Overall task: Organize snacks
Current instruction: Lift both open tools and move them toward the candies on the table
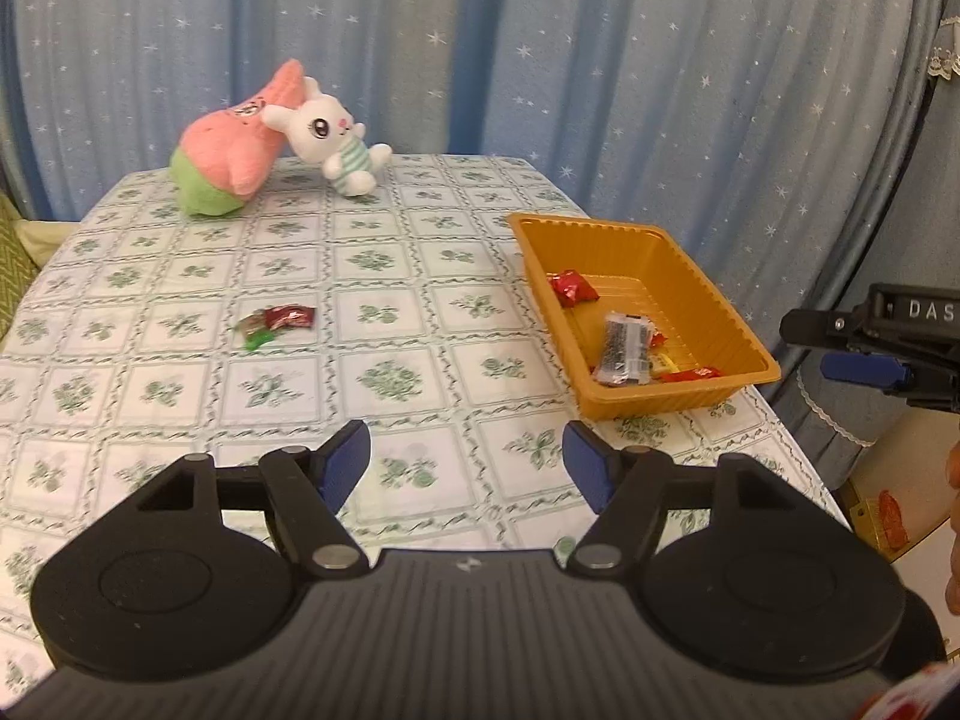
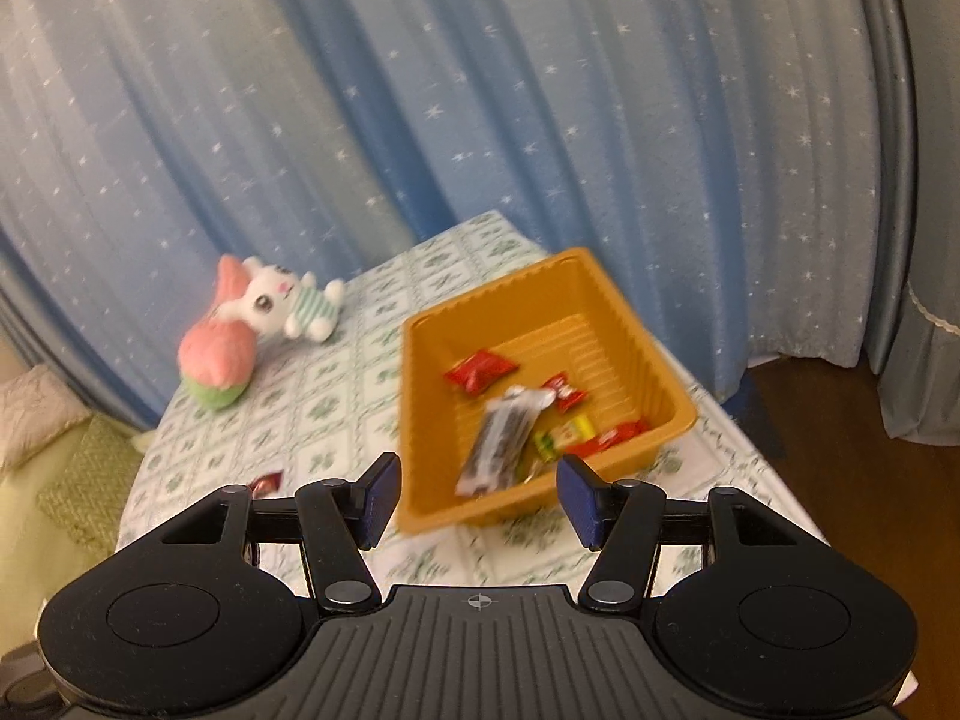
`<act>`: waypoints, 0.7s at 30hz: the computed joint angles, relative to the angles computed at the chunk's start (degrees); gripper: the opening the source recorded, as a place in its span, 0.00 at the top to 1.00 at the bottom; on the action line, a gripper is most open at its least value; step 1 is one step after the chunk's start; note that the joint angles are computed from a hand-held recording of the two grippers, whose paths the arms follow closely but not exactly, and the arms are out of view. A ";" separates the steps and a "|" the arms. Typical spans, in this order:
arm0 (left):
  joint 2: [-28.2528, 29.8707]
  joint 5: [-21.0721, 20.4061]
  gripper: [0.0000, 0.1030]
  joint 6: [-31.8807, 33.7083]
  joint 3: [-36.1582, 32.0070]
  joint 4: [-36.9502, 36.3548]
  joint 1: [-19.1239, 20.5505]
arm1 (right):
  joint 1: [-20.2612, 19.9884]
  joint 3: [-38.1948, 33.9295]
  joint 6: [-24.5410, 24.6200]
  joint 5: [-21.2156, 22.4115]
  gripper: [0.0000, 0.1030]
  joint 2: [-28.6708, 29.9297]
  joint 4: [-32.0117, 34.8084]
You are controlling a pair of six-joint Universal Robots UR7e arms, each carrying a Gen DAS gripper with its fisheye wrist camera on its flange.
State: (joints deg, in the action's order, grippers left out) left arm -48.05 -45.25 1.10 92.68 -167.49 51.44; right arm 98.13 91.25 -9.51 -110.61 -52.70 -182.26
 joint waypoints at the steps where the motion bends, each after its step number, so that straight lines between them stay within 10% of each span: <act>1: -0.69 0.36 0.31 -0.08 0.96 -0.46 -0.14 | 0.38 0.52 -0.40 -0.32 0.43 0.02 -0.24; 21: -9.22 6.62 0.26 -2.55 9.24 -2.05 0.32 | 4.16 4.65 -3.75 -1.16 0.41 2.25 0.11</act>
State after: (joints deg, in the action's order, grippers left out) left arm -57.27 -38.63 -1.45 101.92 -169.55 51.76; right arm 102.30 95.90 -13.26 -111.77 -50.45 -182.15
